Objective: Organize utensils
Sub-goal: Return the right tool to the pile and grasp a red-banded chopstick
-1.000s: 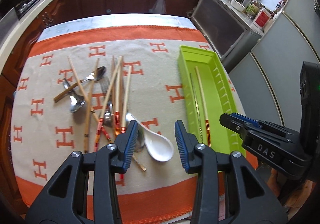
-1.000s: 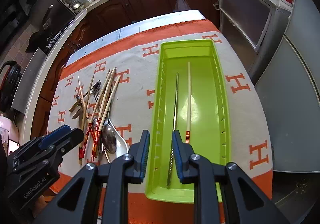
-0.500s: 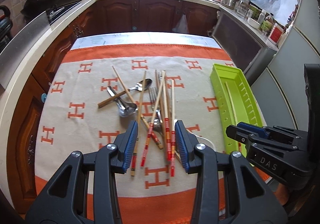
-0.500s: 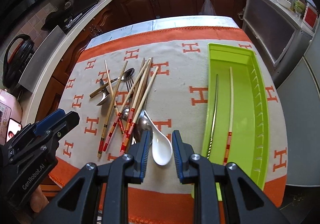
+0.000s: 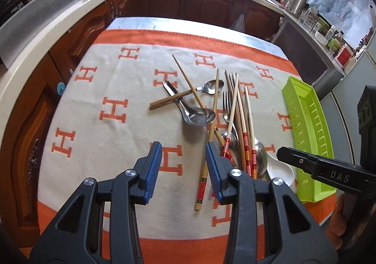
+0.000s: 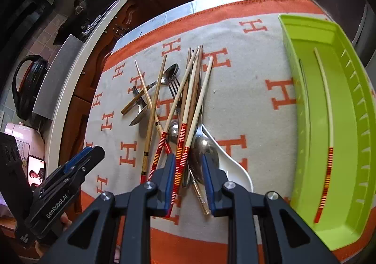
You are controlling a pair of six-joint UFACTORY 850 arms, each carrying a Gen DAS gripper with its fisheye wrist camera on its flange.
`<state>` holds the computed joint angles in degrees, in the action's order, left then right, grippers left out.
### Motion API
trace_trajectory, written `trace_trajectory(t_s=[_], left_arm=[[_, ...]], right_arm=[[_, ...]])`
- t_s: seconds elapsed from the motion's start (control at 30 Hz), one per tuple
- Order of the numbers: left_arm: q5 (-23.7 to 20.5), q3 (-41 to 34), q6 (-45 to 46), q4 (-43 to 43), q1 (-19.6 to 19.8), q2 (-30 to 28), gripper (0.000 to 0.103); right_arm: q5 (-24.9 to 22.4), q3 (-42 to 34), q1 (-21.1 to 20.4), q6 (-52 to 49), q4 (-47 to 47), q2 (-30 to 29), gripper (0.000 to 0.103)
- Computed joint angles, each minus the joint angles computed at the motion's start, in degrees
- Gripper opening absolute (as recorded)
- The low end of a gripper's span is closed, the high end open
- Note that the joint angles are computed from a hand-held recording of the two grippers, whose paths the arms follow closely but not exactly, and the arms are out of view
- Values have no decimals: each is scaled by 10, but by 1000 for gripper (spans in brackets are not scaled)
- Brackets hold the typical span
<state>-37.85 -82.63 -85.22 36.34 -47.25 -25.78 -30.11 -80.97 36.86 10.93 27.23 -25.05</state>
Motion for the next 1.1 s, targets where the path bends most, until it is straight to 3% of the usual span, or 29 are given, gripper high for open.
trace_trajectory(t_s=[0.33,0.67,1.1], left_arm=[[39,-3,88,-85,16,-24,35],[41,-14,118,-104,18,-37,35],[53,-25,159,-132,17,-46,35]], right_arm=[[-10,-9,-4,-55,91,-31,23],[-18,-11,-7,-89,129,-41,8],[23,20,-8,-106,146,-12,5]])
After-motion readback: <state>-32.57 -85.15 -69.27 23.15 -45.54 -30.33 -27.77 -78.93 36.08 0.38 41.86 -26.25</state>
